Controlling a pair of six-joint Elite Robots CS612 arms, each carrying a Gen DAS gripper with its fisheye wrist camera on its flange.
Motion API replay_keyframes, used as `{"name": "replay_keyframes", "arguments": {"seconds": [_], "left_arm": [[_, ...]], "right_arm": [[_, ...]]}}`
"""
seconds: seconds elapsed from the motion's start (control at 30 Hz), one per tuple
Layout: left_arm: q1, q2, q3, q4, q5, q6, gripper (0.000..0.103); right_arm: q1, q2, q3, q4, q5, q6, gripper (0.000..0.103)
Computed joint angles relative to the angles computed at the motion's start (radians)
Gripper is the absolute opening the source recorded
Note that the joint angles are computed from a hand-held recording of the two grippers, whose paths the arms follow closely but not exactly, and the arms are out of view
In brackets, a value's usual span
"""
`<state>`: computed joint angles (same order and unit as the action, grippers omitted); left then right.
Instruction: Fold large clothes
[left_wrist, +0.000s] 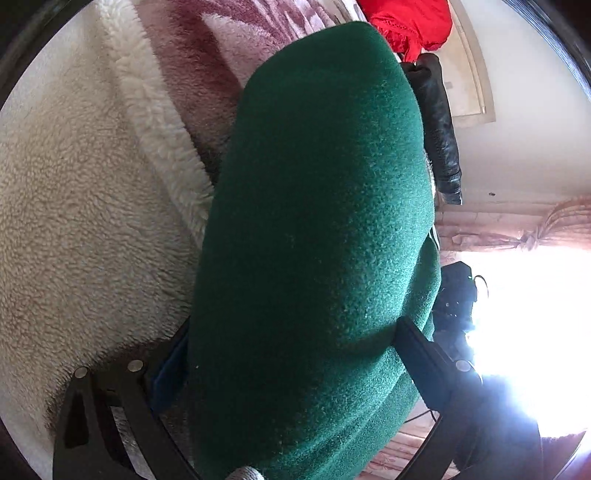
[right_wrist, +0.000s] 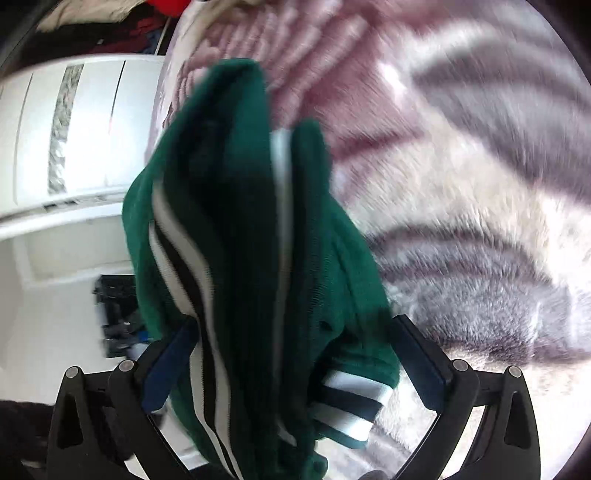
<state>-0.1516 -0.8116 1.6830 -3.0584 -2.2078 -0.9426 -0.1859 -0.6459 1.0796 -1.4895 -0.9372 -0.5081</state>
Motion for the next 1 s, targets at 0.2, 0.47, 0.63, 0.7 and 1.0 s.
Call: {"name": "replay_keyframes", "arguments": {"seconds": [0.2, 0.47, 0.63, 0.7, 1.0], "left_arm": [[-0.011, 0.026, -0.043, 0.016, 0.002, -0.015, 0.103], [-0.01, 0.065, -0.071, -0.036, -0.015, -0.039, 0.103], [-0.007, 0.075, -0.086, -0.04, -0.03, -0.057, 0.103], [-0.005, 0.076, -0.091, -0.038, -0.036, -0.058, 0.103], [-0.011, 0.059, -0.083, -0.014, -0.013, -0.024, 0.103]], "right_arm": [[-0.027, 0.054, -0.02, 0.128, 0.161, -0.082, 0.103], [0.013, 0.213, -0.287, 0.587, 0.148, -0.362, 0.103], [0.024, 0.206, -0.273, 0.559, 0.149, -0.315, 0.103], [0.012, 0.17, -0.21, 0.496, 0.179, -0.279, 0.103], [-0.041, -0.054, 0.068, -0.032, 0.122, -0.017, 0.103]]}}
